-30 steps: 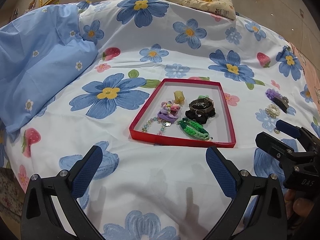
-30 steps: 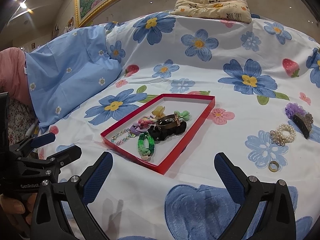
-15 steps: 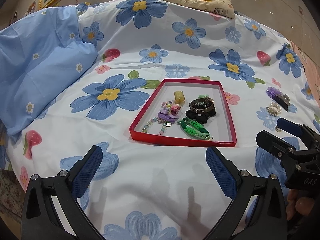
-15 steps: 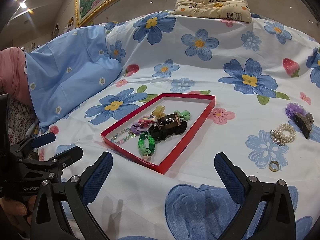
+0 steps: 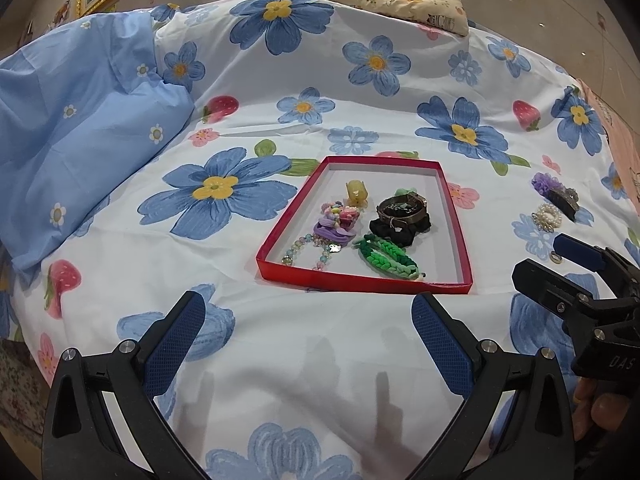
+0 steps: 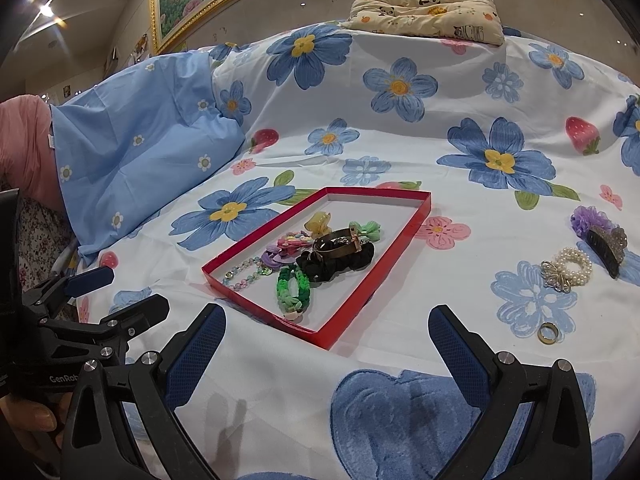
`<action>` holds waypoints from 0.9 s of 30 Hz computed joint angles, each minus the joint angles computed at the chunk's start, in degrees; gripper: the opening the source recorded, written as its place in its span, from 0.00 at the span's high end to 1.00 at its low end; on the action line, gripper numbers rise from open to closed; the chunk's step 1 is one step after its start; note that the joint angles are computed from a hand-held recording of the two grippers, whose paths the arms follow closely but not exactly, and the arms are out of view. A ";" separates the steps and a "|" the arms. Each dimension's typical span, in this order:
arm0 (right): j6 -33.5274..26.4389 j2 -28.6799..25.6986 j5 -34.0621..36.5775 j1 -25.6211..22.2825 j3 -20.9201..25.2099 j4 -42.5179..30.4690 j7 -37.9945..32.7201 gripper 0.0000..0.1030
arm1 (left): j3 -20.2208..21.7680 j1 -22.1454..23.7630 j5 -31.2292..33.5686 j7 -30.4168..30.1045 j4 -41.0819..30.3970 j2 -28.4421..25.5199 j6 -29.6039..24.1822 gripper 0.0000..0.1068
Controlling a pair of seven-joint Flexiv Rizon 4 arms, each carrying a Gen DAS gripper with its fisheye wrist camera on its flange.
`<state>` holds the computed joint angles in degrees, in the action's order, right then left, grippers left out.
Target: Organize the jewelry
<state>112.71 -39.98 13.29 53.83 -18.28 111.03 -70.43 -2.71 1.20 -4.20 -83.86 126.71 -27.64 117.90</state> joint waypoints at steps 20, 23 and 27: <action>-0.20 0.08 -0.01 0.01 -0.06 -0.02 0.03 0.01 | 0.06 -0.26 -0.10 0.00 -0.18 -0.02 -0.28 0.04; -0.17 0.11 -0.15 -0.15 0.04 -0.04 0.02 0.01 | 0.13 -0.37 -0.25 0.01 -0.22 -0.04 -0.35 0.04; -0.06 0.13 -0.20 -0.22 0.13 0.00 0.07 0.01 | 0.26 -0.77 -0.51 0.05 -0.28 -0.08 -0.40 0.04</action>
<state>112.65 -39.85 13.09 53.62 -18.15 111.03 -70.36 -2.46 0.43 -4.71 -83.81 126.44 -27.73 117.50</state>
